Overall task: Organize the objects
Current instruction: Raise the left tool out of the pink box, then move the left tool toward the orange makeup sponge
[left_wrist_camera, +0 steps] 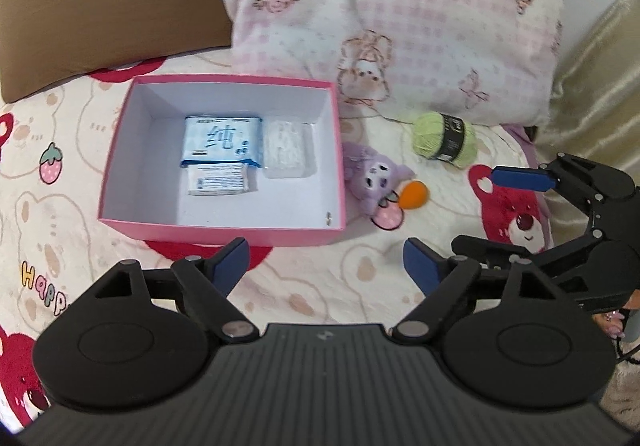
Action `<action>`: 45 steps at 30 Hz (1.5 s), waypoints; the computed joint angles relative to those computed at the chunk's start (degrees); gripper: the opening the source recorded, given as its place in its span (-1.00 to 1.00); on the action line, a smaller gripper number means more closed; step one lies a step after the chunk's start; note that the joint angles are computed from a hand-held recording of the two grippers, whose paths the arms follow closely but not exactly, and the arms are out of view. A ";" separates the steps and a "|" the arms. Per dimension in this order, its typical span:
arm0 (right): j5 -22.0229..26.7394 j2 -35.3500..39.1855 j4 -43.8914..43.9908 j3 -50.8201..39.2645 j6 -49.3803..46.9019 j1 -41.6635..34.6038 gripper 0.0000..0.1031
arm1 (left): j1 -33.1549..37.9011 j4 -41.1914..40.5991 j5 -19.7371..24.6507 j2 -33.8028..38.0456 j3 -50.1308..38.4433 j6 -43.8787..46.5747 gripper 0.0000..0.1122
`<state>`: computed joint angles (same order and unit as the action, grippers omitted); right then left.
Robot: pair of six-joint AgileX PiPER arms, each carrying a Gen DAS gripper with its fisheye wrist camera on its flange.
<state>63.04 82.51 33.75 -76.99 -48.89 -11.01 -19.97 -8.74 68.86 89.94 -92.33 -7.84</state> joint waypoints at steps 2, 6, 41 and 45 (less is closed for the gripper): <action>0.42 -0.86 0.70 1.38 -2.03 -1.83 0.65 | -1.50 0.11 -0.79 -0.32 0.72 -0.22 0.50; 0.77 -2.08 1.85 4.11 -6.16 -4.82 0.65 | -4.27 0.05 -2.29 -0.34 1.97 -0.87 0.51; -21.91 10.02 40.91 31.35 -60.15 -17.30 0.64 | -14.87 -8.48 -30.89 14.78 10.88 -1.31 0.48; -24.52 13.12 44.93 31.58 -63.68 -15.16 0.64 | -17.00 -1.83 -35.39 18.43 10.39 -7.81 0.47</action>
